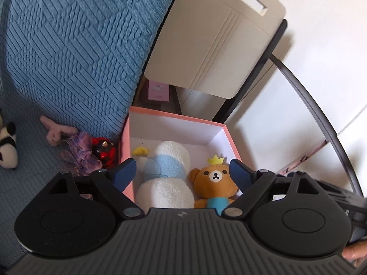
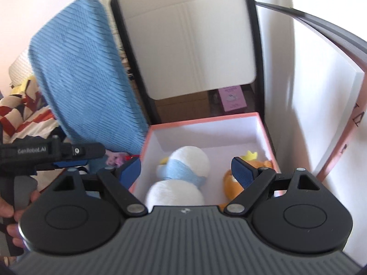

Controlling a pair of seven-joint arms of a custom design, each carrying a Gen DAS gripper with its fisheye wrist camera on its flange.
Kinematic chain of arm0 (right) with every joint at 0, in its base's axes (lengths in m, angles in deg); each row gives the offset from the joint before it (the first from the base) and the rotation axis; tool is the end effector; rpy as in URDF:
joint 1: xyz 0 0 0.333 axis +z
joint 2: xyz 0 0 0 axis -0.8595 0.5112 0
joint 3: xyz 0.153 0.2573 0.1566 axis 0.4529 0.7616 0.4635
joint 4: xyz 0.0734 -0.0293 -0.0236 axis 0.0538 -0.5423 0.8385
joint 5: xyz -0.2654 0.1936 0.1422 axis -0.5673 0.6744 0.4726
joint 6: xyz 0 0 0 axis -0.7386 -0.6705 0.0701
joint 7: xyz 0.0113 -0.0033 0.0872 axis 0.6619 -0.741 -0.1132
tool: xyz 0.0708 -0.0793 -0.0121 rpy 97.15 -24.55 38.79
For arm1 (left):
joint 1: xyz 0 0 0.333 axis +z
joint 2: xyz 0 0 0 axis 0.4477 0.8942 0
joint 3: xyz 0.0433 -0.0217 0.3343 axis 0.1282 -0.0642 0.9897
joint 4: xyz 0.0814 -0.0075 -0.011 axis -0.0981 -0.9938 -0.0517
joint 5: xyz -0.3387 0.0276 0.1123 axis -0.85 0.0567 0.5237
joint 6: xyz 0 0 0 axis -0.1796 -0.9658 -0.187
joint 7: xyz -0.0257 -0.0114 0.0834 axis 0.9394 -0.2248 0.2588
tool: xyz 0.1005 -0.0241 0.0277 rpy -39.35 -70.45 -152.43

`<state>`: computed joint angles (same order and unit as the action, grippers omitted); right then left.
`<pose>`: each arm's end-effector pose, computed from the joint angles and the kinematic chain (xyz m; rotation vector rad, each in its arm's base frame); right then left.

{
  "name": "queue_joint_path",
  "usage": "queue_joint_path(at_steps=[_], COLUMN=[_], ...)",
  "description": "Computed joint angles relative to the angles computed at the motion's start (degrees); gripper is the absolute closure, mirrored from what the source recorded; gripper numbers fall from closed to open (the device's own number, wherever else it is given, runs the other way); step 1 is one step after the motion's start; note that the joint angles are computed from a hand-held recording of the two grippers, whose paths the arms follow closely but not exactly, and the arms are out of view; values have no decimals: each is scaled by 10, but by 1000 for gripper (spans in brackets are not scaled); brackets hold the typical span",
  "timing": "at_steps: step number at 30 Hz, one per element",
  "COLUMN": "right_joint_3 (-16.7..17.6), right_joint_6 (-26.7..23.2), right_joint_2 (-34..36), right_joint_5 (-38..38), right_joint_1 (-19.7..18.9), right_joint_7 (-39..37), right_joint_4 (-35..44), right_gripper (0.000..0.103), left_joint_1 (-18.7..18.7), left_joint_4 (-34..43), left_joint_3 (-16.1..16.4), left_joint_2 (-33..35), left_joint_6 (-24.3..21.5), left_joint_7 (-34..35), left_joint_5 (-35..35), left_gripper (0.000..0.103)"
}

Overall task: Organize objects
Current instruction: 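Open both grippers and withdraw them from the box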

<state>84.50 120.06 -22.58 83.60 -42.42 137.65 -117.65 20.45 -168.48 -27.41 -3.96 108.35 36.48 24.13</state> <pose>0.7018 0.3176 0.5824 -1.9435 1.1541 -0.2245 0.5872 -0.1361 0.6383 -2.2016 1.2975 -1.0767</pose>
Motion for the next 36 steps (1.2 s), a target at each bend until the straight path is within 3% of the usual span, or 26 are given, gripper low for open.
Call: queue_joint_path(at_steps=[7,15,19,26,36], right_joint_3=[27,35,35,27,30], right_joint_6=[53,100,121,156,160], right_joint_2=[-60,-115,-135,-161,-187], right_joint_5=[28,42,43,14,-5], right_joint_1=[-1,8,15,37,54], right_joint_7=[-27,-36,-29,5,59], right_joint_4=[-112,-213,-253,-306,-364], right_gripper=[16,16,16,16,16], left_joint_1=[19,67,93,120,149], left_joint_4=[-85,-169,-201,-259,-326], left_joint_3=[-18,-54,-73,-88,-104], left_joint_2=[-76,-131,-159,-200,-252], left_joint_6=[21,62,61,89,115], left_joint_7=[-45,-90,-102,-84,-25], left_joint_5=[72,96,111,76,-3], left_gripper=[12,12,12,12,12])
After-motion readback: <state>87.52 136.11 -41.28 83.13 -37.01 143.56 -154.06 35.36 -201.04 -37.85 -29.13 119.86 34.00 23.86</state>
